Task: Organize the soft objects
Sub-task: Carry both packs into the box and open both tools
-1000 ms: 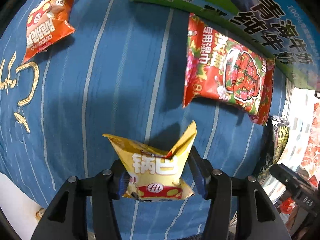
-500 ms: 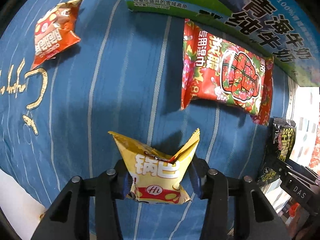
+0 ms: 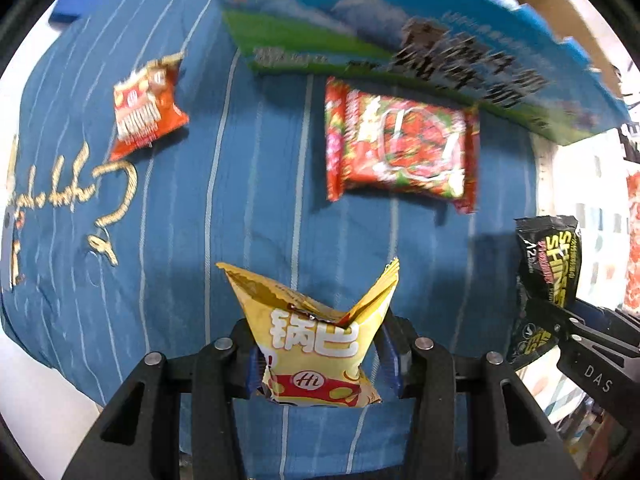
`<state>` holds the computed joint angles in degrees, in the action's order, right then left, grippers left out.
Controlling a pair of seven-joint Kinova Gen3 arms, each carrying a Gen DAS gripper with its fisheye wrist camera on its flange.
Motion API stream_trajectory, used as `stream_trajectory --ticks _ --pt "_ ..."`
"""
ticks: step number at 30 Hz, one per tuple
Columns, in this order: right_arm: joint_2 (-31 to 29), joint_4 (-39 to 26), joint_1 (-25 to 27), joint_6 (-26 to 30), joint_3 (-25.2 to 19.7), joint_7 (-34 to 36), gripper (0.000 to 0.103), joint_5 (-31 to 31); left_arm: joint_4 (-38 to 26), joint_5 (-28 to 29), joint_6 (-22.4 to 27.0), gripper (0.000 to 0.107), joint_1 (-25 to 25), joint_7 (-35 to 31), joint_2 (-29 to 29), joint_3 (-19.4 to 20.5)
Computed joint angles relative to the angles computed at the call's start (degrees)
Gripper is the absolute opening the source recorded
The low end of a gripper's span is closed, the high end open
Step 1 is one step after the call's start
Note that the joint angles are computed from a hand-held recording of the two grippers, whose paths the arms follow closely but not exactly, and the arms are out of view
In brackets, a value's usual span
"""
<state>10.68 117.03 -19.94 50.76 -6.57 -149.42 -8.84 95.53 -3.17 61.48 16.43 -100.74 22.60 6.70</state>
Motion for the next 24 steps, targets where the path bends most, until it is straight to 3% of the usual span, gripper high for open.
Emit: stream_trajectory --ticks 2,7,10,14,18,20,24 --pt "-2.7 0.8 -2.9 -0.5 -0.7 -3.7 0.045 0.8 -1.0 0.2 1.4 0.043 -1.1 0.3 -1.4 2.5" --pt "-8.6 -1.1 -2.4 2.4 -1.7 -6.3 0.044 2.3 -5.7 4.8 5.9 0.043 -3.4 -2.3 -4.5 5.2" --pt "-12.8 -3.0 -1.6 4.6 -3.1 -8.6 0.044 3.9 -10.3 9.2 9.0 0.043 -2.0 -5.4 -5.6 2.5" --pt "-16.0 -7.4 -1.0 7.4 -4.1 -11.6 0.044 7.3 -16.1 15.5 11.9 0.043 1.5 -9.1 -5.4 -3.9" --pt "-17.8 -10.2 1.4 7.8 -3.0 -10.8 0.044 8.2 -24.6 18.0 15.6 0.043 2.2 -9.1 -2.4 -3.9" --pt "-18.6 -12.1 2.7 8.8 -2.3 -9.8 0.044 8.4 -29.9 17.4 17.7 0.043 2.0 -7.8 0.1 -2.4" --pt "-17.1 -15.3 5.7 9.2 -0.7 -7.7 0.044 10.2 -40.2 10.4 18.4 0.043 1.4 -3.6 6.8 4.4"
